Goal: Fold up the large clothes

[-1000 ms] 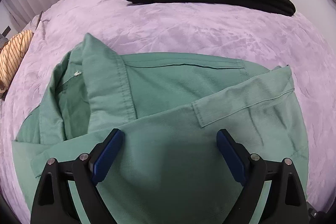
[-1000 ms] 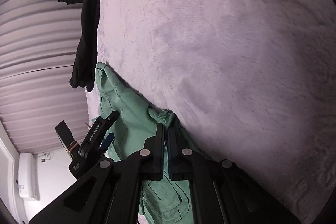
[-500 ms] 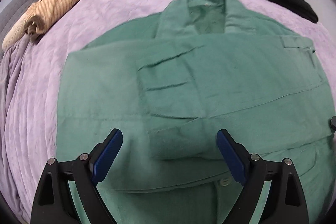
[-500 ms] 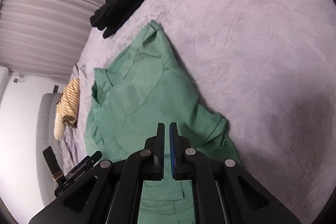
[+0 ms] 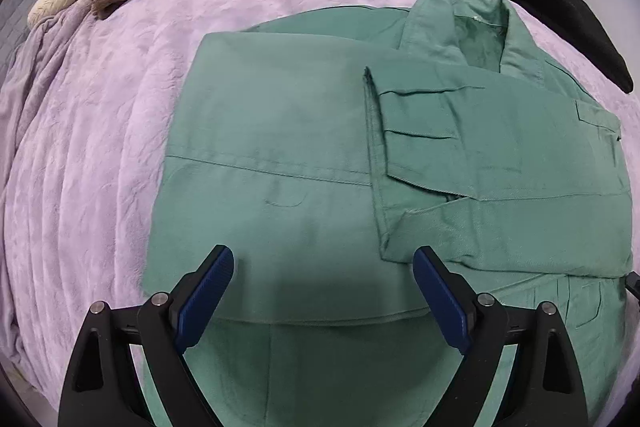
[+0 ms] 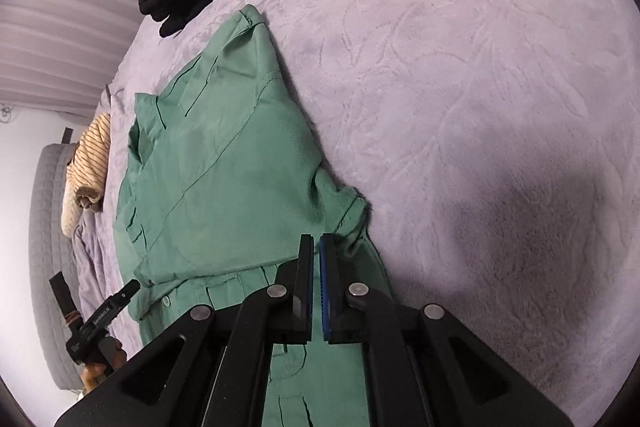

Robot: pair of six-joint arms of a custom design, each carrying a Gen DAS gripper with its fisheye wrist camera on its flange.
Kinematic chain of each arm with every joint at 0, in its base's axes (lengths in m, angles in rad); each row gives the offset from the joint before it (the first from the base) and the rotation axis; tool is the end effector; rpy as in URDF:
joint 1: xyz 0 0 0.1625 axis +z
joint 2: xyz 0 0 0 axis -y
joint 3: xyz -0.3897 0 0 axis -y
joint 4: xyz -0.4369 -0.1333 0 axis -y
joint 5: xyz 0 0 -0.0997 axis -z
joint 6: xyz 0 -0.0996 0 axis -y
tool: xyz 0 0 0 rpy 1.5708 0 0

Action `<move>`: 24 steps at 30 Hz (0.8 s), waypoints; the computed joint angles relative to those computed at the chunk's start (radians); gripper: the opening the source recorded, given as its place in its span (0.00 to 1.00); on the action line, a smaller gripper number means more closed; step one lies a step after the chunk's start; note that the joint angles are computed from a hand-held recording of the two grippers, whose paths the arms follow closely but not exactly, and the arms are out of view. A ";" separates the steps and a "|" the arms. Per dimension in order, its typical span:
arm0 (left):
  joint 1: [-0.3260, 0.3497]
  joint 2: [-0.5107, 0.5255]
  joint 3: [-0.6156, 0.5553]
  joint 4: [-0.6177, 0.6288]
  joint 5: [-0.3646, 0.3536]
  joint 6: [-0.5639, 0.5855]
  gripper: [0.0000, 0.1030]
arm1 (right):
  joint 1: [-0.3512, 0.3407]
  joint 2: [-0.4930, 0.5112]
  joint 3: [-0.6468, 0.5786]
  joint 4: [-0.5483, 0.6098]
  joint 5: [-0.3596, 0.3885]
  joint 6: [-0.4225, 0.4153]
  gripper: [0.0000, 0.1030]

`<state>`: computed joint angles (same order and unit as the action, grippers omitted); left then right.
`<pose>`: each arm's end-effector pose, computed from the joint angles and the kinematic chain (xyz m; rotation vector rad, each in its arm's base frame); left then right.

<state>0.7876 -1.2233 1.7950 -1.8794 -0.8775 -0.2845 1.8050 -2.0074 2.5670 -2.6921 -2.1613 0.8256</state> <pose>-0.2672 -0.5475 0.1926 0.7069 2.3090 -0.1686 0.1532 -0.3067 0.2668 -1.0157 -2.5194 1.0896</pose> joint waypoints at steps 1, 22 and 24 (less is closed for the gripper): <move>-0.008 -0.013 0.007 0.014 0.012 -0.001 0.90 | 0.011 -0.004 -0.008 0.034 0.000 0.014 0.06; -0.153 -0.214 0.061 0.325 -0.023 -0.225 1.00 | 0.294 0.165 -0.240 0.460 -0.088 0.178 0.85; -0.166 -0.224 0.062 0.340 -0.020 -0.227 1.00 | 0.325 0.187 -0.261 0.483 -0.119 0.182 0.90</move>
